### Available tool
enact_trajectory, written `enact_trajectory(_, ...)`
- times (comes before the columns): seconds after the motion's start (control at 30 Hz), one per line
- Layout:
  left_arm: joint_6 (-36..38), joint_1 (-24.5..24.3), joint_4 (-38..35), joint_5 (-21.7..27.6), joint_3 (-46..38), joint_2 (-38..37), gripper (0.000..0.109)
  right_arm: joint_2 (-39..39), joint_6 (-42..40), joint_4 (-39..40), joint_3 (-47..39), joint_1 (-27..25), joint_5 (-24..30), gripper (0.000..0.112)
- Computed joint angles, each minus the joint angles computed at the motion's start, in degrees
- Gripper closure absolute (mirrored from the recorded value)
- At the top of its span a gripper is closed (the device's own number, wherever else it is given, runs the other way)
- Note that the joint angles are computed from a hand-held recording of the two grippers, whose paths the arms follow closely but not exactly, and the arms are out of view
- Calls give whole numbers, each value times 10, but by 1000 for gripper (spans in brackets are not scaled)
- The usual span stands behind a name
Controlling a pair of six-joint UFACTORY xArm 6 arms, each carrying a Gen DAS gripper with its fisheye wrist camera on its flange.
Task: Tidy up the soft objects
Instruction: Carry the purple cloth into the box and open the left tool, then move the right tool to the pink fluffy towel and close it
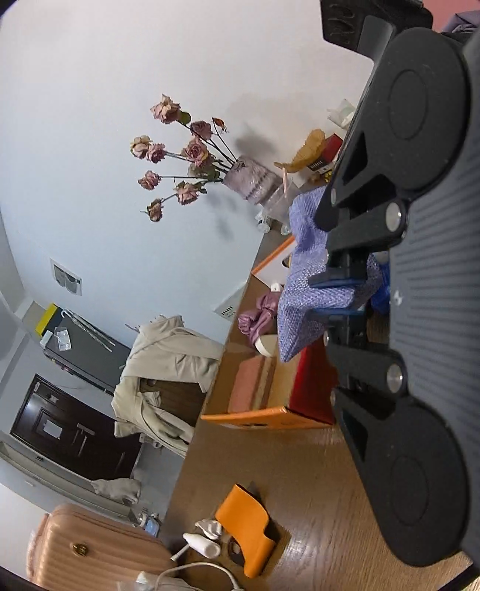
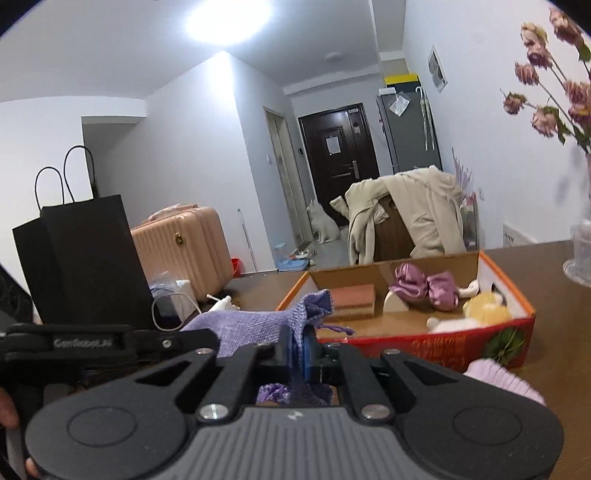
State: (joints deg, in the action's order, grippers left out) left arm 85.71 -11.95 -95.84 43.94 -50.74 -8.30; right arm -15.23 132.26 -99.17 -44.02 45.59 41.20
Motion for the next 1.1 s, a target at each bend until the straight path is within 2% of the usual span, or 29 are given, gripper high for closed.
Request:
enact_trajectory(0.13,-19,-23,7,-18,-54,30,97,-6,-51,6,-14,-44,-43,107)
enact_trajectory(0.27,-36,-68,25,-93,-148,110,97,33,-97,1,-62,-126,-122,107)
enact_trajectory(0.37,-58,-98,55,-150,-217,181,96,97,-133,5,-118,-195,-199,107)
enact_trajectory(0.43,-88,-113,84,-191,-255,227,93,146,-160,15,-154,-223,-231,106)
enact_trajectory(0.47,-101,-117,105,-199,-268,244,88,172,-184,30,-170,-235,-247,106)
enact_trajectory(0.5,-131,-124,150,-212,-282,262,76,197,-206,54,-185,-246,-261,106)
enact_trajectory(0.57,-177,-136,216,-258,-282,276,62,239,-273,131,-204,-267,-298,104)
enact_trajectory(0.63,-132,-130,186,-263,-263,260,57,260,-355,202,-208,-276,-333,99)
enact_trajectory(0.67,-102,-125,156,-257,-253,248,54,261,-370,211,-208,-274,-332,99)
enact_trajectory(0.7,-91,-120,149,-254,-242,234,53,257,-382,214,-206,-270,-325,92)
enact_trajectory(0.73,-87,-117,151,-252,-234,222,53,250,-377,202,-204,-268,-323,77)
enact_trajectory(0.8,-78,-118,144,-275,-213,194,51,226,-328,150,-192,-270,-329,60)
enact_trajectory(0.83,-73,-119,141,-285,-204,179,50,206,-300,117,-183,-272,-333,60)
enact_trajectory(0.87,-53,-119,122,-293,-189,159,46,184,-263,74,-171,-274,-336,60)
enact_trajectory(0.9,-43,-121,110,-300,-178,140,38,159,-224,30,-158,-274,-335,58)
enact_trajectory(0.93,-27,-126,93,-310,-164,119,36,129,-188,-12,-139,-275,-332,53)
enact_trajectory(1.03,51,-144,16,-346,-119,58,35,35,-97,-104,-72,-279,-317,43)
enact_trajectory(1.1,66,-170,-16,-386,-86,24,34,-28,-51,-155,-23,-283,-318,42)
